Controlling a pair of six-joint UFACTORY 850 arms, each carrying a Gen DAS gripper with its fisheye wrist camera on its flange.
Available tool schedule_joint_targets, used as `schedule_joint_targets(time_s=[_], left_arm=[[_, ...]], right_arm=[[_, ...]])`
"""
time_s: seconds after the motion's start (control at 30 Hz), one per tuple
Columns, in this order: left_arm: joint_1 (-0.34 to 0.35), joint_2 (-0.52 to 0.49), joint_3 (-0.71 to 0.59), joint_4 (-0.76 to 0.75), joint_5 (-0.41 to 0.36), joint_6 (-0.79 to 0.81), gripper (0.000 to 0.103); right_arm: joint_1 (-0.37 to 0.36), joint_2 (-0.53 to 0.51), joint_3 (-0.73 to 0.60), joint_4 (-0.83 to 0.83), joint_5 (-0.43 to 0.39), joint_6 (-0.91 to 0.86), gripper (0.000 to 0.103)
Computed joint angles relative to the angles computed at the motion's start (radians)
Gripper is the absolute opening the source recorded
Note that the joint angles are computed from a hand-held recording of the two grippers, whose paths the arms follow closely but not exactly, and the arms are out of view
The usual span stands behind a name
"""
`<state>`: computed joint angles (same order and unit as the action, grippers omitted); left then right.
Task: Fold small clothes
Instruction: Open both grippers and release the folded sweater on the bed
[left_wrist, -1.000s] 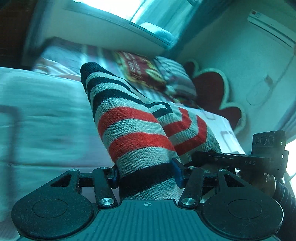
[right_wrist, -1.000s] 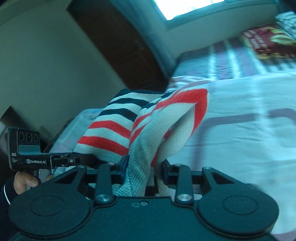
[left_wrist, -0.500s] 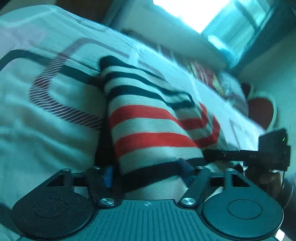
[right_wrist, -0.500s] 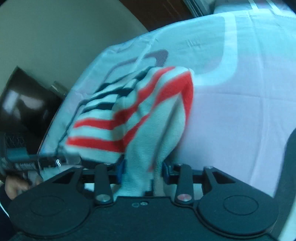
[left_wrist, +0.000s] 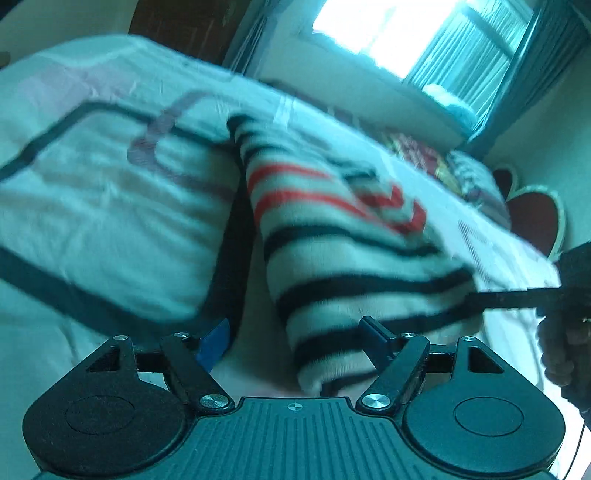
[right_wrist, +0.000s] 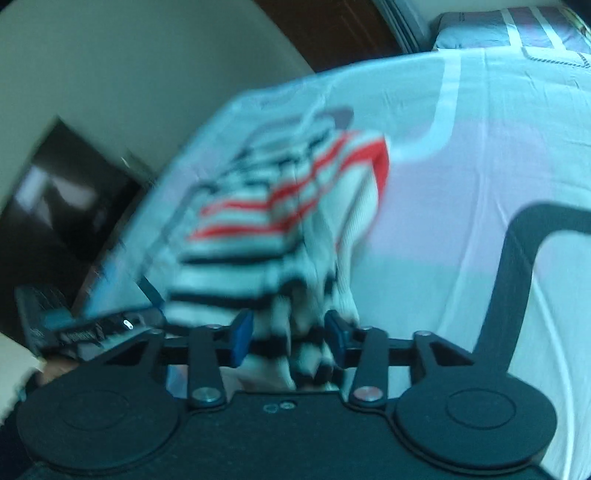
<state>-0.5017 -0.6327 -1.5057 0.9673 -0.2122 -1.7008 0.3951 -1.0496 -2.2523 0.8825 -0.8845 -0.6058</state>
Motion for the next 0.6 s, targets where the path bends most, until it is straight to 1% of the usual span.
schedule_joint_targets(time_s=[0.03, 0.07, 0.1, 0.13, 0.17, 0.2, 0.27, 0.3, 0.33, 0.37, 0.4, 0.43, 0.47, 0.5, 0.53, 0.6], left_arm=[[-0.006, -0.012, -0.018, -0.066, -0.031, 0.063, 0.076], [-0.01, -0.012, -0.025, -0.09, -0.043, 0.084, 0.076], [-0.021, -0.016, -0.033, -0.072, -0.075, 0.08, 0.076], [-0.037, -0.034, -0.058, -0.055, -0.147, 0.103, 0.076], [-0.046, -0.047, -0.074, -0.051, -0.179, 0.121, 0.076], [-0.05, -0.056, -0.08, -0.034, -0.192, 0.097, 0.078], [-0.056, -0.059, -0.078, 0.011, -0.209, 0.026, 0.083], [-0.063, -0.057, -0.085, 0.004, -0.239, 0.023, 0.086], [-0.076, -0.053, -0.093, 0.016, -0.29, 0.008, 0.092], [-0.094, -0.043, -0.094, 0.034, -0.341, -0.011, 0.094], [-0.113, -0.027, -0.086, 0.068, -0.384, -0.042, 0.095], [-0.135, -0.004, -0.065, 0.103, -0.415, -0.086, 0.099], [-0.155, 0.012, -0.06, 0.111, -0.454, -0.111, 0.103], [-0.176, 0.03, -0.049, 0.131, -0.488, -0.143, 0.103], [-0.197, 0.048, -0.036, 0.159, -0.513, -0.178, 0.103], [-0.228, 0.075, -0.028, 0.156, -0.554, -0.184, 0.103]], right_arm=[[0.005, 0.017, 0.03, -0.021, 0.032, -0.006, 0.012], [0.007, 0.038, 0.065, -0.049, 0.063, -0.003, 0.012], [0.005, 0.048, 0.084, -0.048, 0.074, 0.003, 0.012], [0.005, 0.055, 0.101, -0.059, 0.08, 0.01, 0.013], [0.015, 0.049, 0.1, -0.087, 0.092, 0.019, 0.014], [0.022, 0.043, 0.1, -0.096, 0.106, 0.019, 0.015], [0.022, 0.031, 0.086, -0.093, 0.107, 0.064, 0.019], [0.018, 0.038, 0.095, -0.099, 0.104, 0.082, 0.019], [0.019, 0.055, 0.113, -0.108, 0.111, 0.091, 0.026], [0.019, 0.088, 0.158, -0.097, 0.13, 0.076, 0.03], [0.017, 0.133, 0.214, -0.08, 0.154, 0.057, 0.036], [0.016, 0.185, 0.278, -0.07, 0.185, 0.038, 0.059], [0.021, 0.241, 0.351, -0.055, 0.239, 0.005, 0.071], [0.026, 0.3, 0.427, -0.022, 0.295, -0.057, 0.083], [0.031, 0.357, 0.498, -0.006, 0.339, -0.099, 0.082], [0.043, 0.453, 0.608, 0.007, 0.395, -0.137, 0.084]])
